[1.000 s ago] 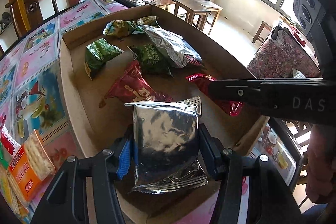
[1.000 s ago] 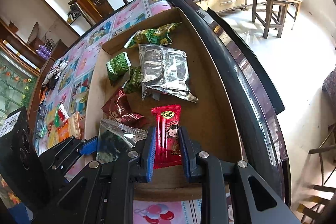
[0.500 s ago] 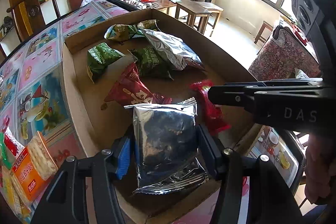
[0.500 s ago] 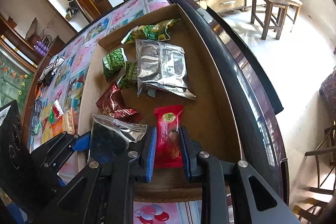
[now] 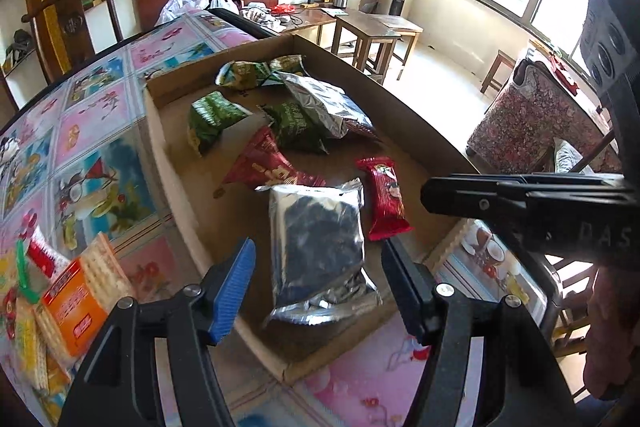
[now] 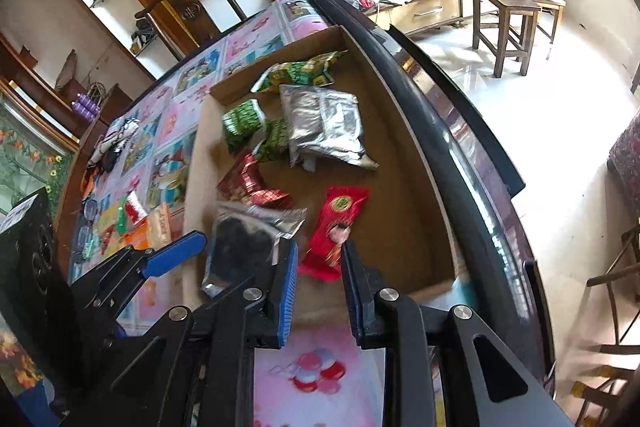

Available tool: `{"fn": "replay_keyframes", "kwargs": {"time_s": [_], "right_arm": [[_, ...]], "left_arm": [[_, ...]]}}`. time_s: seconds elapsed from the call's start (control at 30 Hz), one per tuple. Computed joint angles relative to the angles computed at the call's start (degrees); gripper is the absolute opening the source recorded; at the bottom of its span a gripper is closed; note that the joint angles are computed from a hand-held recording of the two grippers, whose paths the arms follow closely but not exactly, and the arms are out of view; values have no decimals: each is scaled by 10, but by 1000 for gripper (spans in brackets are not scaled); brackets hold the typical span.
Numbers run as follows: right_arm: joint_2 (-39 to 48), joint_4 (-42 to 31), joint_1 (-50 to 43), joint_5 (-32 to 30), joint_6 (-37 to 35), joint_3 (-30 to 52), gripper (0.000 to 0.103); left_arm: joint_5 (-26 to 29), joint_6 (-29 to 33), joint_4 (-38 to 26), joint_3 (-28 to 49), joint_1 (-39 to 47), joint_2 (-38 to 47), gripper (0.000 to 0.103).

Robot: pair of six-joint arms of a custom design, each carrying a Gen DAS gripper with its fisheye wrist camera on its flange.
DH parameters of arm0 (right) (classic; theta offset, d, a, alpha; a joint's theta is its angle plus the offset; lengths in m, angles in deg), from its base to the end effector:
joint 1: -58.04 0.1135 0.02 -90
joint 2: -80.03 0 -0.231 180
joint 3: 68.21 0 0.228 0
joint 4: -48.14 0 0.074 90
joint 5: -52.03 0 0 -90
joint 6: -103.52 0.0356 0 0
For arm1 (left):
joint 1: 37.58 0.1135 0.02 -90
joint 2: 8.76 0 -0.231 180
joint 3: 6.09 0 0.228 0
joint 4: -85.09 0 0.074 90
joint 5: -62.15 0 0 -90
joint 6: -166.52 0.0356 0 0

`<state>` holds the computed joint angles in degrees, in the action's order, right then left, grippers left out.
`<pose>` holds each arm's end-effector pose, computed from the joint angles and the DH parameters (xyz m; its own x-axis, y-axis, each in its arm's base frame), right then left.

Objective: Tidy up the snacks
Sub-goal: 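Open both grippers to drop the silver packet and red candy into the tray, then move both grippers back to the snack pile on the tablecloth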

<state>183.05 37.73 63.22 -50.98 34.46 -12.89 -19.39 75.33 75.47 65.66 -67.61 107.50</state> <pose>0.2810 0.0335 0.0776 -0.8635 0.2714 -0.4251 0.1094 0.9236 0.3673 0.2993 -0.1791 0.0723 -0.7132 0.3886 -0.5833 0.5549 0.8214 -0.1314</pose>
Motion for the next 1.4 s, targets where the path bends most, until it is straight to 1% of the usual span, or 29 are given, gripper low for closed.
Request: {"fn": "replay_keyframes", "kwargs": {"time_s": [0.13,0.23,0.33,0.47,0.53,0.63,0.73,0.8,0.87,0.93,1.07,1.13,1.2,1.3,1.4], "right_arm": [[-29,-1,30,5,20,-19,25],[-45,-1,57,16,34,-27,29],[-46,-1,85,21,51,-27,32],[-43,1,129,31,68,-22,32],[-39,-1,156,38,75,-12,32],[-34,-3,191,48,83,-1,35],[-26,-4,224,58,90,11,37],[-19,-7,245,64,94,21,37],[-14,-11,255,67,95,28,40],[-11,-14,268,73,98,31,41],[-5,-19,285,81,107,36,42],[-3,-22,290,86,111,38,42],[-5,-25,292,89,113,38,42],[-12,-28,291,95,115,34,42],[-20,-30,286,101,118,26,43]], "left_arm": [[3,3,8,-43,14,-36,65],[7,8,19,-83,32,-68,65],[14,14,25,-118,55,-97,65],[28,28,31,-163,103,-133,65],[38,37,34,-188,132,-153,66],[53,56,37,-220,184,-180,68],[70,87,43,-258,254,-213,70],[85,120,46,-264,315,-211,73],[89,148,48,-261,366,-200,74],[90,178,45,-239,420,-168,74],[86,203,29,-181,471,-108,75],[72,206,27,-151,477,-78,75],[74,212,22,-128,478,-53,76],[49,219,27,-99,460,-11,76],[42,217,31,-73,451,19,76]]}}
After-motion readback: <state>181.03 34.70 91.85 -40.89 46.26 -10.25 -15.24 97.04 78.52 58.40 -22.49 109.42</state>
